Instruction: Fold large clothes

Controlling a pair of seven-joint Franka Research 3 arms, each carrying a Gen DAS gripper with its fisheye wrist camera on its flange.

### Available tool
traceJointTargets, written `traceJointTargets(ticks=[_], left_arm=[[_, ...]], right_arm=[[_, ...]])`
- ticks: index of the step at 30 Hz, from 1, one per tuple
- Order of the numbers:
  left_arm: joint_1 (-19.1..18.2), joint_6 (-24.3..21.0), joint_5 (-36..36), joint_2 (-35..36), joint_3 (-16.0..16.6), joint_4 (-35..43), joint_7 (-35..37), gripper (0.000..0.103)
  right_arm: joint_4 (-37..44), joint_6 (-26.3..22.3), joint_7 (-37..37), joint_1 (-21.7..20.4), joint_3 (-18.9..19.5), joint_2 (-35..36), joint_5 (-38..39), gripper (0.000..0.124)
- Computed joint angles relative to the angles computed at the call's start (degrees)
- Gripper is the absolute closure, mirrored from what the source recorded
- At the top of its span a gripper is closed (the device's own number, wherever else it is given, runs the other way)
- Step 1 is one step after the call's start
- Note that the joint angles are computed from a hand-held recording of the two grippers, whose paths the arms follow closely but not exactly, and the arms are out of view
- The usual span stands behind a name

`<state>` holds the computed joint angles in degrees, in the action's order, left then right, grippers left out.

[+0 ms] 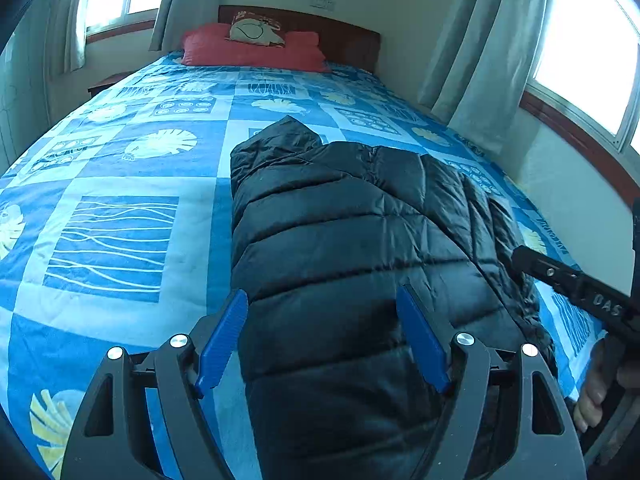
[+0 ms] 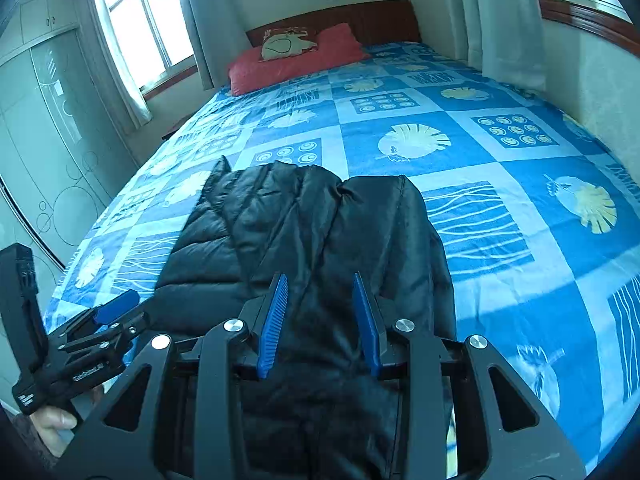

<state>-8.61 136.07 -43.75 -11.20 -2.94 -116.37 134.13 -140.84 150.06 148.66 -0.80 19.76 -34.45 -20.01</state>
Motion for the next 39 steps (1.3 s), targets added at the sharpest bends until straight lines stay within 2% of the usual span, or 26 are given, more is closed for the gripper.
traceJointTargets(ticks=[3,7,11,17,21,29,34,39], left_arm=[[0.2,-2.0,0.0,2.2,-0.3,1.9,-1.0,0.025],[0.2,-0.3,3.1,2.9,-2.1,1.4,-1.8,0.018],[-0.3,1.5,6.5,3.5,-3.1,0.9,-3.3,0.016],[-0.5,2.4,7.1,4.8,-3.5,1.0,-3.5,0.013],[-0.4,2.6,6.9,5.6,-3.7,1.2,-3.7,0.012],[-0.5,4.4,6.3,5.3,-4.0,0.0,-2.8,0.012],[-0.7,4.9,6.5,5.0,-3.9,-0.3,-2.9,0.012],[-0.8,5.0,7.0,4.7,-3.9,-0.5,-3.2,0.012]], right_arm=[[-1.4,0.7,0.3,-0.2,-0.9,1.5,0.2,0.091],[-4.3,4.0,2.8,-2.0,0.6,1.6,-1.8,0.091],[-5.4,6.4,6.1,-4.3,2.5,2.6,-4.4,0.091],[-8.1,12.6,8.7,-5.9,2.6,3.2,-4.5,0.091],[-9.1,14.8,9.0,-7.5,3.7,3.3,-3.8,0.092],[-9.2,15.3,9.3,-9.8,6.1,3.1,-3.6,0.092],[-7.8,12.4,8.9,-9.6,6.6,3.1,-4.0,0.092],[-7.4,11.3,10.1,-9.2,6.5,2.8,-5.6,0.092]])
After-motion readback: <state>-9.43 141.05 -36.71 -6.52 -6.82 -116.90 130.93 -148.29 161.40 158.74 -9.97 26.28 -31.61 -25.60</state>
